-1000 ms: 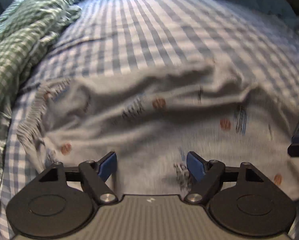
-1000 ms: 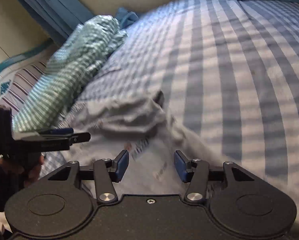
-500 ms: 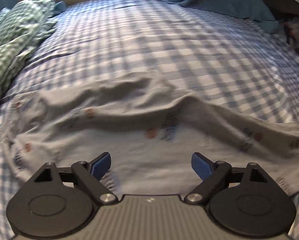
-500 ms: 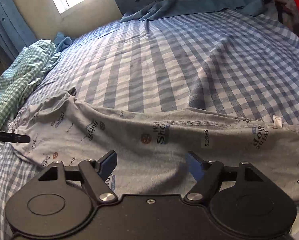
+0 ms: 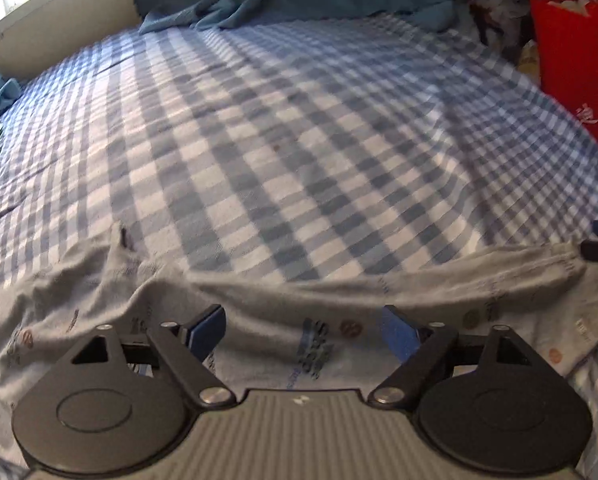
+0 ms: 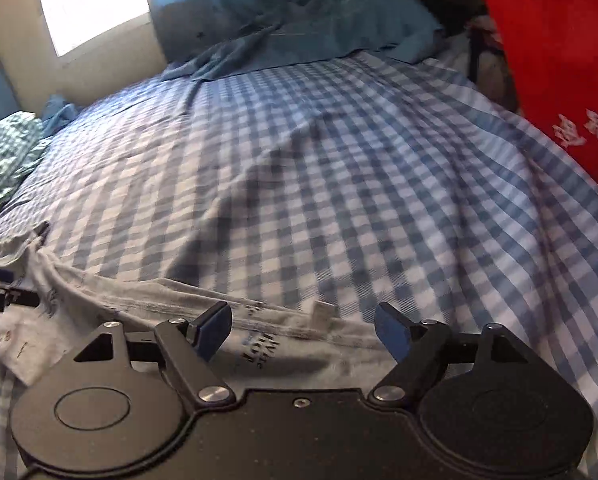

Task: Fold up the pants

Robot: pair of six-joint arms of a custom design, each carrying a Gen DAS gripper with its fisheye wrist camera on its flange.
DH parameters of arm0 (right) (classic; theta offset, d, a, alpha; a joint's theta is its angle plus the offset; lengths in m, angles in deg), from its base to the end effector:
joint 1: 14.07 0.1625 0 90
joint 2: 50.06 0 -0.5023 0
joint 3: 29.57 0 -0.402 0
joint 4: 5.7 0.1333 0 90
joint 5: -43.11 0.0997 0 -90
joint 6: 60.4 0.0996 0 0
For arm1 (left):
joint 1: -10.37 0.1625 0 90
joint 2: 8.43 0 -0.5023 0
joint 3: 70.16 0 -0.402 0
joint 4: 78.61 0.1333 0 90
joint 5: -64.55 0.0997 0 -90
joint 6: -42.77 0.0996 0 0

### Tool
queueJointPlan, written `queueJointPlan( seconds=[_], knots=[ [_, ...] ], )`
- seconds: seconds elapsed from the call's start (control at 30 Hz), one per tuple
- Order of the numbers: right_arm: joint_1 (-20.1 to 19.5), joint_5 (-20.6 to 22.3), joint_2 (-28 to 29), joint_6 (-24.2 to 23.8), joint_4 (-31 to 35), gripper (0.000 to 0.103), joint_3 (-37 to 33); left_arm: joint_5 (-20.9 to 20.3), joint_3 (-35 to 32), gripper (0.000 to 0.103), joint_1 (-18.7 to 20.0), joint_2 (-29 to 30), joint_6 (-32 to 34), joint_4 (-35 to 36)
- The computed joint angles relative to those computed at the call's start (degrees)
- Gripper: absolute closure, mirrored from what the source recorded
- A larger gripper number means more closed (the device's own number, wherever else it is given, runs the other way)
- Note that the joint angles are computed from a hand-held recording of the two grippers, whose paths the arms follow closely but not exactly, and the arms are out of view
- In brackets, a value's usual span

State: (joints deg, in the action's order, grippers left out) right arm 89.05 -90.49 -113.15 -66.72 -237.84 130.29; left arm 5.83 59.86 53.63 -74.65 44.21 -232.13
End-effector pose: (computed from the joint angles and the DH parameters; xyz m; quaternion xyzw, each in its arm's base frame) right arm 0.1313 -0.2788 0.2315 0.0035 -0.8685 0.3778 0.3208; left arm -0.2223 -0.4632 0.1758 0.3937 0.8788 -0.1016 0.2497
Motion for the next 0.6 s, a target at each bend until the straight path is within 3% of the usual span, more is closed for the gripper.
queueJointPlan(
  seconds=[0.07,0.1,0.13,0.2,0.33,0.4,0.47,0.5,0.53,0.6],
  knots=[
    [-2.39,6.91,-1.48,-4.17,6.09,0.036,-2.25,-2.30,-1.87,0.027,0.19,2.46,6.33,-2.08],
    [-3.21,9.20,-1.85,-6.92,8.86,0.043,-3.31,-3.28,-2.67,0.037,0.06,3.65,9.01,-2.31],
    [-3.85,10.98,-2.27,-9.77,11.82,0.046,-4.32,-5.38,-4.19,0.047,0.23,5.04,12.55,-0.96],
    [-4.62,13.61,-4.22,-14.36,20.72,0.057,-6.48,-9.18,-6.80,0.052,0.66,6.84,18.38,4.23],
    [-5.26,14.45,-6.73,-20.96,30.53,0.062,-8.62,-9.88,-7.48,0.057,-0.91,8.77,27.25,10.32],
    [-5.89,14.63,-7.30,-22.27,32.40,0.066,-9.18,-8.42,-7.37,0.059,-1.48,9.77,28.19,11.06],
    [-6.28,15.05,-7.71,-22.25,34.42,0.078,-9.66,-9.17,-8.32,0.073,-1.33,10.36,28.09,13.58],
    [-6.63,15.67,-7.72,-22.68,34.88,0.089,-9.69,-9.36,-8.84,0.096,-1.37,10.57,27.83,15.10],
    [-6.93,16.13,-7.76,-23.32,34.95,0.093,-9.63,-9.17,-9.05,0.103,-1.55,10.56,27.43,16.12],
    [-7.44,16.93,-8.23,-24.07,34.69,0.101,-9.28,-8.98,-8.36,0.103,-1.93,10.11,27.41,14.43]
  ],
)
